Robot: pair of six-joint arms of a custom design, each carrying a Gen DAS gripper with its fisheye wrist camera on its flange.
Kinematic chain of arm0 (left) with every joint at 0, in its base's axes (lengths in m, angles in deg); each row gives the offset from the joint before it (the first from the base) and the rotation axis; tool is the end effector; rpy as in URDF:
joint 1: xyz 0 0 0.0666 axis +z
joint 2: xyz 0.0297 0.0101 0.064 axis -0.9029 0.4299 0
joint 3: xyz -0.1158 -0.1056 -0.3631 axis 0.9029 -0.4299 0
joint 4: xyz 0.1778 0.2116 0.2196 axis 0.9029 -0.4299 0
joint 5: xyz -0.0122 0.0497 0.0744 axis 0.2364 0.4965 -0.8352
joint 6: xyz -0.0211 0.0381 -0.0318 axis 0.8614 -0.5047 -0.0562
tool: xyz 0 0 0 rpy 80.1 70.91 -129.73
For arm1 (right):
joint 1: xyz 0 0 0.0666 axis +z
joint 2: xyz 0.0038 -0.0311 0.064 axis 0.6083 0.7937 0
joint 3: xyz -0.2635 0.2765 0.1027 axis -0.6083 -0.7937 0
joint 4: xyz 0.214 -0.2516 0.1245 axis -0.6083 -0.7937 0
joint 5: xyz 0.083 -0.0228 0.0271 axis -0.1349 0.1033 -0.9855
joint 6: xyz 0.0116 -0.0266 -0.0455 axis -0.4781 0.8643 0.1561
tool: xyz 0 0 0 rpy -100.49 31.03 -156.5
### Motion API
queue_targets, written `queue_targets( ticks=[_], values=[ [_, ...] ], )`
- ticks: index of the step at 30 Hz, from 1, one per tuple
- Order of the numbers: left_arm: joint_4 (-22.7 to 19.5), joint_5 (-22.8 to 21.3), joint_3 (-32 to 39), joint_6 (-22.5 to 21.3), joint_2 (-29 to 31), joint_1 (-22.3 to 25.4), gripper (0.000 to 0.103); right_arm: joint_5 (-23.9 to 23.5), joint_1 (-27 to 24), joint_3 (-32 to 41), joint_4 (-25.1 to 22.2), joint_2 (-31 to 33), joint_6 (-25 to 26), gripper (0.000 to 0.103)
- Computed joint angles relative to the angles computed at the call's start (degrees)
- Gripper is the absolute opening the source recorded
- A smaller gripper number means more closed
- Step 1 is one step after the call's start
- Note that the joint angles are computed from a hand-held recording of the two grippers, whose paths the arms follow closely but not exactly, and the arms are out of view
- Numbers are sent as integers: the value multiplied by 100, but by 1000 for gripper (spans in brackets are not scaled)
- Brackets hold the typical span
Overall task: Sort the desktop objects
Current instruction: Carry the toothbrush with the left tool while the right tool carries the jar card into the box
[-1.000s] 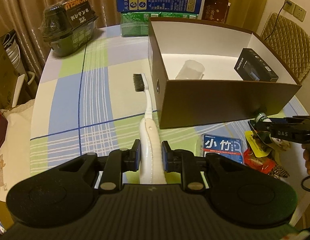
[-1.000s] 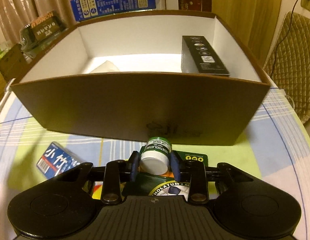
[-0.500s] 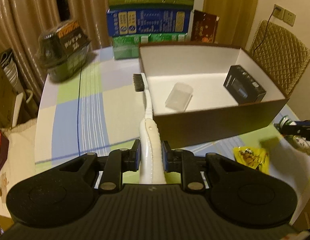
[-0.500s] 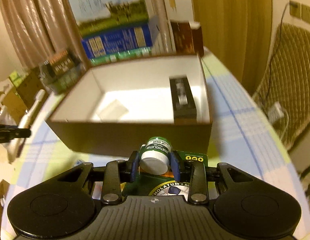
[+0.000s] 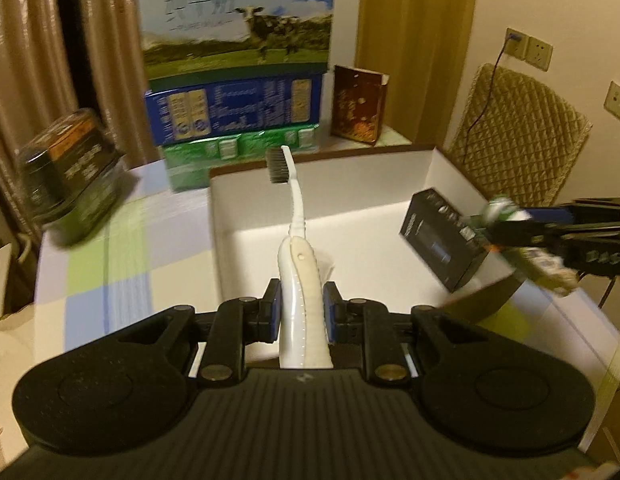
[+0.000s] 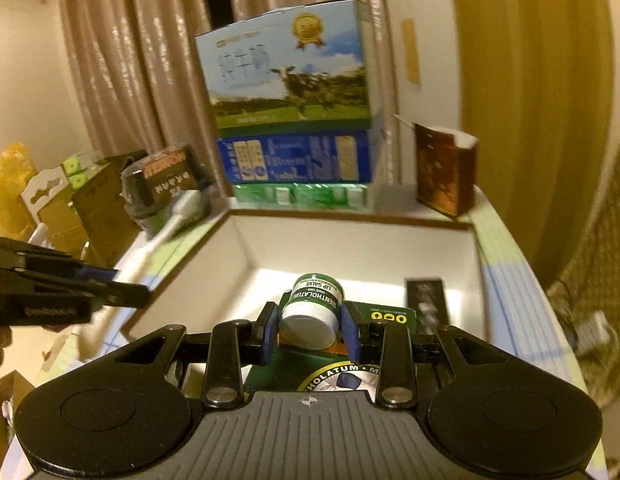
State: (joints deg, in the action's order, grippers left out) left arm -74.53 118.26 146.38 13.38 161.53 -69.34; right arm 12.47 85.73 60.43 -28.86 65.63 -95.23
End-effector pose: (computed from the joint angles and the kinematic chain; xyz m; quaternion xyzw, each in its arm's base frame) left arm 0.4142 -0.0554 0.5768 0.4178 0.8185 -0.1880 0.3468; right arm 0.2599 0.2596 0.5399 0.0614 0.8816 0.0595 0.4641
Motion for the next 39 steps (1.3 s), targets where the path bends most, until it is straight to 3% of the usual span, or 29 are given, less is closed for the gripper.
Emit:
queue_targets(
  ticks=[4, 8, 21, 39],
  values=[
    [83, -81, 177, 213, 204, -333, 17, -348, -351, 15, 321, 212, 515, 31],
    [100, -163, 306, 356, 415, -525, 17, -781, -668, 3, 402, 369, 697, 31],
    [-400, -766, 786, 659, 1281, -1022, 17, -1955, -1383, 238, -87, 1009, 1419, 31],
    [-529, -1273, 784, 655, 1694, -1281, 18, -2418, -1670, 298, -355, 1288, 1669, 31]
  ],
)
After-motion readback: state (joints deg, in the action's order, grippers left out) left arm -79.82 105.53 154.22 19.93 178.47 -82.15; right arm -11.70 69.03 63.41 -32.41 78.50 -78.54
